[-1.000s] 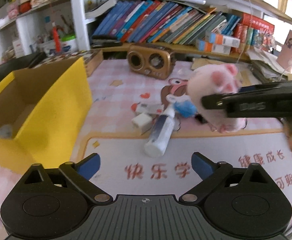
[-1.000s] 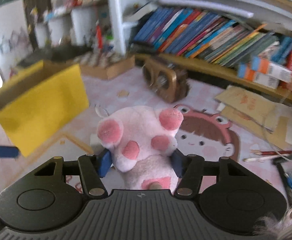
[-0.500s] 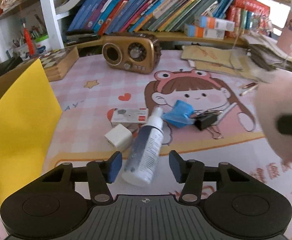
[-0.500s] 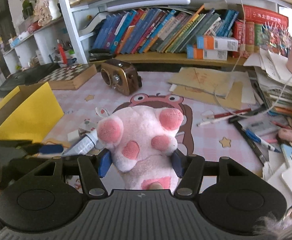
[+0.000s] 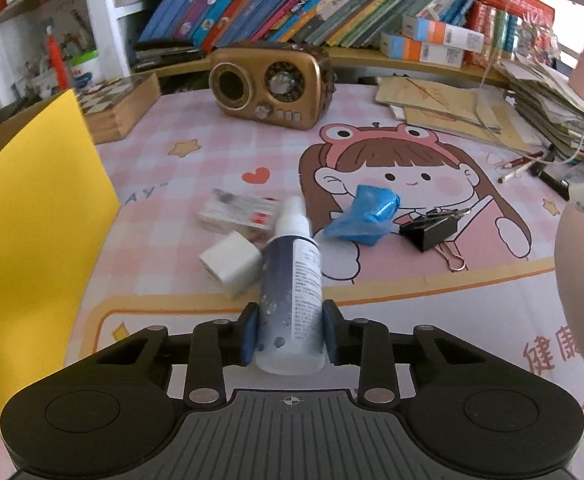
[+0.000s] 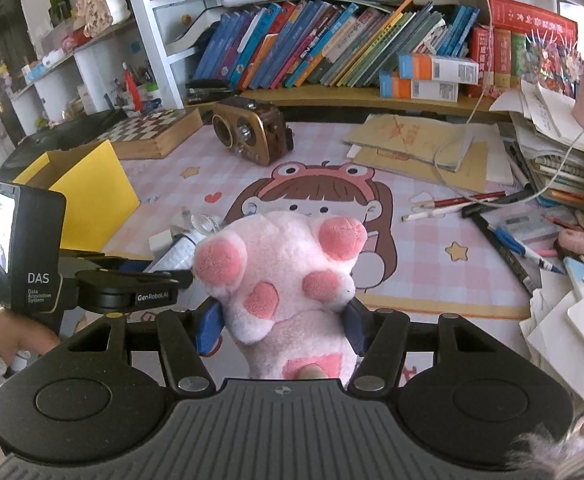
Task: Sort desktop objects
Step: 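Grasp the white spray bottle with the left gripper while the right gripper holds the pig, then carry the spray bottle and the pig in both grippers over the yellow box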
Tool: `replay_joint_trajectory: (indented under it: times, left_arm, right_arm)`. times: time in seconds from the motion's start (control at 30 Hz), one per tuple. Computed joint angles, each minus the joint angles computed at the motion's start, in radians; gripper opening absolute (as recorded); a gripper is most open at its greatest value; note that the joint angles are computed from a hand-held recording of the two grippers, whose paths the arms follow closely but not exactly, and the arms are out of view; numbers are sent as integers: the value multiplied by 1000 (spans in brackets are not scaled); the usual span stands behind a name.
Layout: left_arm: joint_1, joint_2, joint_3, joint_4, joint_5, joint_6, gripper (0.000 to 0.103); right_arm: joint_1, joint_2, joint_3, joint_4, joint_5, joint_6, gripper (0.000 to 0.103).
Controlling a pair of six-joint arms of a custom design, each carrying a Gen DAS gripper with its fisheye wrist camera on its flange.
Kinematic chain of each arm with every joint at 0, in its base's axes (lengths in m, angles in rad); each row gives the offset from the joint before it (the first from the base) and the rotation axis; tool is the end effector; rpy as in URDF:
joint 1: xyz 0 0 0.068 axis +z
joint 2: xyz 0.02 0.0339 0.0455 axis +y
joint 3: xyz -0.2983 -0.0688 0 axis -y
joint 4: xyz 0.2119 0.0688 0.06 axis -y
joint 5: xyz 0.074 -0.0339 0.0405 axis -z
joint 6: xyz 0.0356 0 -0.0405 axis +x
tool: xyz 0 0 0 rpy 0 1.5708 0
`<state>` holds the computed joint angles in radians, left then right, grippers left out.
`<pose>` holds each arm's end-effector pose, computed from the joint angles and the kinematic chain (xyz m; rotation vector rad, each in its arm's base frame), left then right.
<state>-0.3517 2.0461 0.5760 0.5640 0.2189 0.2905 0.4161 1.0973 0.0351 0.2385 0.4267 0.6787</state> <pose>0.2833 -0.1122 0.0883 0.8679 2.3127 -0.2972 0.1083 0.0317 0.1451 0.4935 2.2490 0.0436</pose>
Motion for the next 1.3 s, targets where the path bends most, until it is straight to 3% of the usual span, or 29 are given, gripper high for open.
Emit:
replay_joint_trajectory:
  times: [0.23, 0.53, 0.87, 1.3]
  left_arm:
    - [120, -135, -32, -83, 202, -99, 31]
    - [304, -338, -103, -217, 454, -58, 31]
    - [521, -417, -44, -613, 646, 272, 31]
    - [757, -304, 131, -1091, 730, 763, 31]
  right_arm:
    - [81, 6, 7, -26, 46, 69, 57]
    - [230, 21, 65, -137, 144, 191, 57]
    - [494, 109, 197, -349, 292, 471, 57]
    - [750, 379, 426, -591, 384, 845, 57]
